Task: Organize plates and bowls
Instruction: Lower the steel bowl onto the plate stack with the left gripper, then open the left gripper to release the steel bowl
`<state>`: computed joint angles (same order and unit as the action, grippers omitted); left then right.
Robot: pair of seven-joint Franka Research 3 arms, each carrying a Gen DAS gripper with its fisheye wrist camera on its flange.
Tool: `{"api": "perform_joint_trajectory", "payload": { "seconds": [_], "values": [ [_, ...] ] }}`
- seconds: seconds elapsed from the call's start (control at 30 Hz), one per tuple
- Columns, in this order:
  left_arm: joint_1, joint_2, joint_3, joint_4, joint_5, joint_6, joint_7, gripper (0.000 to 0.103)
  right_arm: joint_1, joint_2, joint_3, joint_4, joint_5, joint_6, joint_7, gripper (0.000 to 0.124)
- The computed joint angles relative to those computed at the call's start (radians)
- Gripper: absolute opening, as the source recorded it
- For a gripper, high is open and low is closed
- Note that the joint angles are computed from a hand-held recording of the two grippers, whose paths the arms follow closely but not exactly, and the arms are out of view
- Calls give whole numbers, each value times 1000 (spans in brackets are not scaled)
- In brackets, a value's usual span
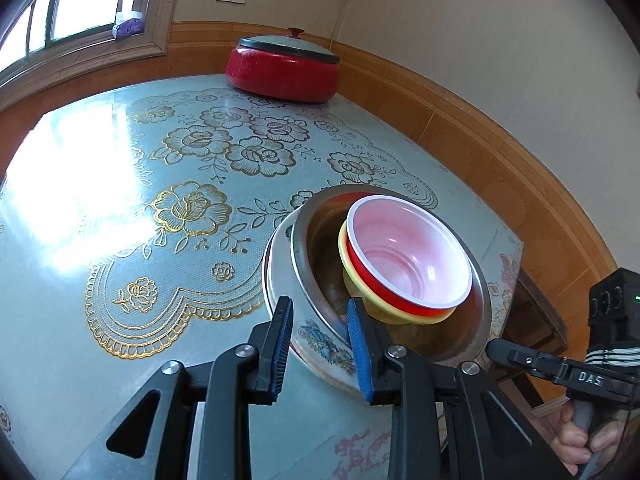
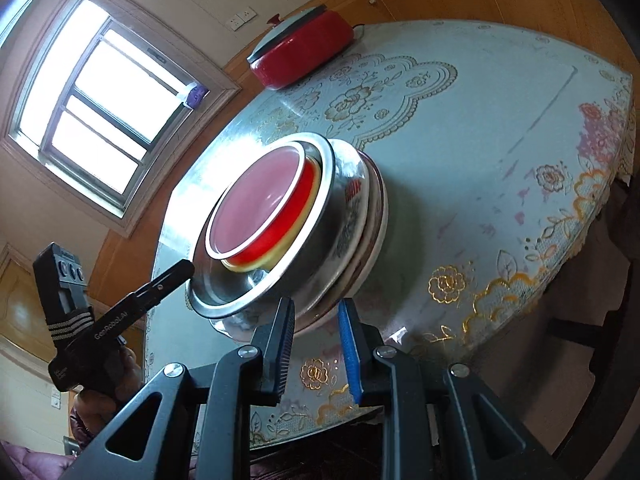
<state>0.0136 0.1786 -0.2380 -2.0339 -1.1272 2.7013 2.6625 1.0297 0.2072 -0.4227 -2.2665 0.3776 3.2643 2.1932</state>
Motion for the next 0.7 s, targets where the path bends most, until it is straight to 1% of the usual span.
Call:
{"api": "perform_joint_trajectory", "payload": {
  "seconds": [0.07, 0.13, 0.17, 0.2, 0.23, 0.27, 0.3, 0.4, 0.43, 0.57, 0.6, 0.67, 0.7],
  "values": [
    [8, -12, 3, -14, -16, -3, 22, 29, -106, 7, 113, 8, 9, 6, -13, 23],
    [11, -19, 11, -29, -21, -1, 33, 29, -132, 20, 140, 22, 10, 3, -20, 20],
    [12, -19, 17, -32, -13, -2, 24, 29, -164, 25, 174, 28, 8, 7, -30, 19],
    [13, -18, 22, -35, -3, -6, 12, 29, -163, 30, 173, 35, 6, 7, -37, 17],
    [14, -16, 27, -37, 9, -9, -3, 29, -128, 37, 138, 43, 4, 1, -38, 17],
    [16, -14, 29, -41, 20, -9, -14, 29, -76, 44, 83, 51, -4, -13, -36, 17],
    [17, -13, 30, -46, 27, -10, -19, 28, -58, 47, 62, 54, -14, -18, -29, 16],
    [19, -11, 27, -55, 52, -14, -33, 28, -35, 53, 36, 57, -38, -16, -14, 13],
    [18, -11, 24, -58, 57, -13, -34, 28, -38, 55, 37, 60, -42, -19, -11, 13],
    [17, -7, 17, -56, 59, -15, -28, 28, -183, 45, 184, 64, -41, -16, -31, 14],
    [17, -5, 15, -55, 58, -14, -24, 25, -191, 44, 191, 64, -43, -20, -31, 14],
    [11, 0, 11, -53, 66, 13, -24, 24, -151, 45, 144, 65, -61, -33, -14, 16],
    [13, 1, 9, -51, 68, 13, -27, 24, -123, 45, 112, 64, -76, -40, 1, 16]
  ]
}}
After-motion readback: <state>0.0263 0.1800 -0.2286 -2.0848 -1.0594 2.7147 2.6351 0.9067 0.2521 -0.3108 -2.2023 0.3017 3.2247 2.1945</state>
